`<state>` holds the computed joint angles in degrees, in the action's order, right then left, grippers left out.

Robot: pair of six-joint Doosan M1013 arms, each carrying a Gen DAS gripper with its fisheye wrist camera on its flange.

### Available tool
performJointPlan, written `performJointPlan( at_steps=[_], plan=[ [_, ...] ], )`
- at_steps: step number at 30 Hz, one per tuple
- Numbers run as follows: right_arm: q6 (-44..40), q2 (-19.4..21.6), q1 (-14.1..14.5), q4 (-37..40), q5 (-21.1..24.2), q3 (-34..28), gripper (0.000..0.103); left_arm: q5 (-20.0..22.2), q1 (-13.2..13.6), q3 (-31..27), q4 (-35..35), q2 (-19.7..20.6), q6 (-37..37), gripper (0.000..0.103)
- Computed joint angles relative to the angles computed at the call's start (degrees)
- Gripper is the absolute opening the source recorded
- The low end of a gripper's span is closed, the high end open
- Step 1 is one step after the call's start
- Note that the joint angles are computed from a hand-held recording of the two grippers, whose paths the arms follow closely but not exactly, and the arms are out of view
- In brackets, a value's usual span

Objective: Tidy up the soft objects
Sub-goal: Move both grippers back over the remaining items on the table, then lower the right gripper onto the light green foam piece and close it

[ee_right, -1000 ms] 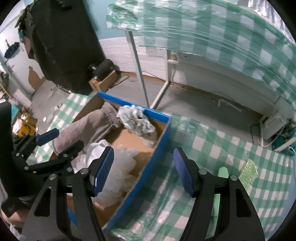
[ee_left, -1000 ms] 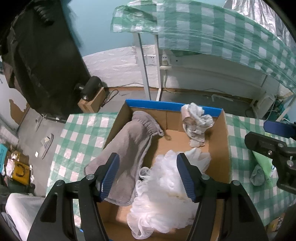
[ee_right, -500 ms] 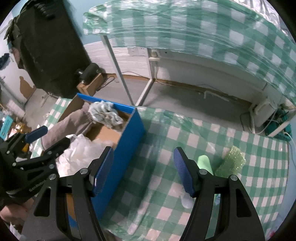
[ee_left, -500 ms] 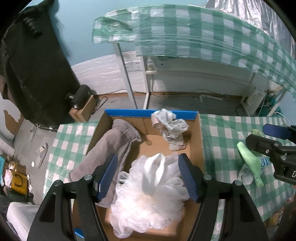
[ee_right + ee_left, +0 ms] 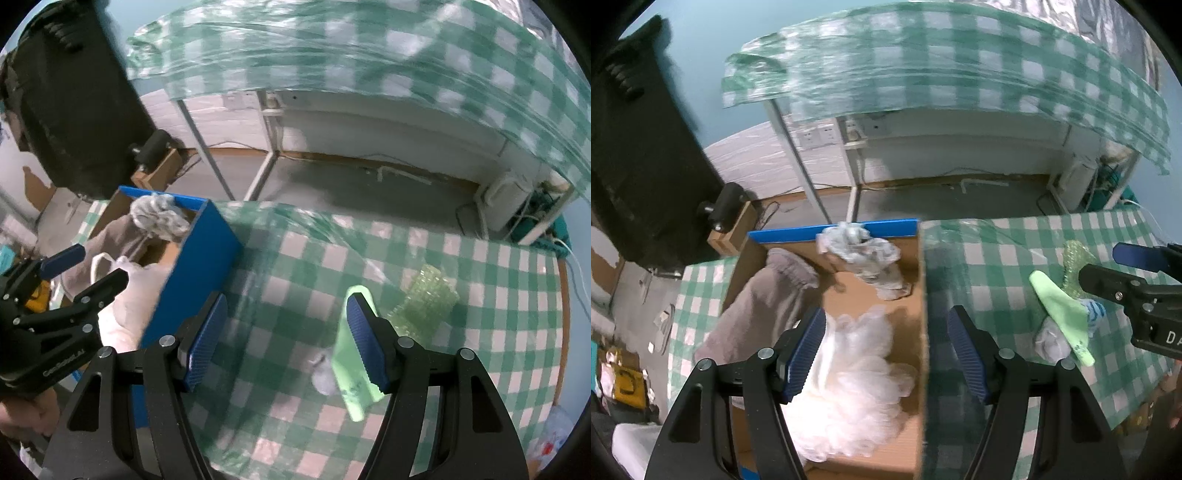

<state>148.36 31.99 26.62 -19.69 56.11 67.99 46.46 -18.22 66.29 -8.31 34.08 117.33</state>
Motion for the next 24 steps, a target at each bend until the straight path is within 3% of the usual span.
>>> performJointPlan(
  at_steps=[17,24],
  plan=[
    [6.6,-5.53,-1.65,-0.8,-1.39,9.78,0.068,-0.06,-3.78,3.07,0.77,-1.25,4.21,0.074],
    [7.15,-6.54,-2.17,0.38,-2.09,12.12,0.068,2.38,-5.08,2.93,2.0,-0.36,3.61,0.074]
  ],
)
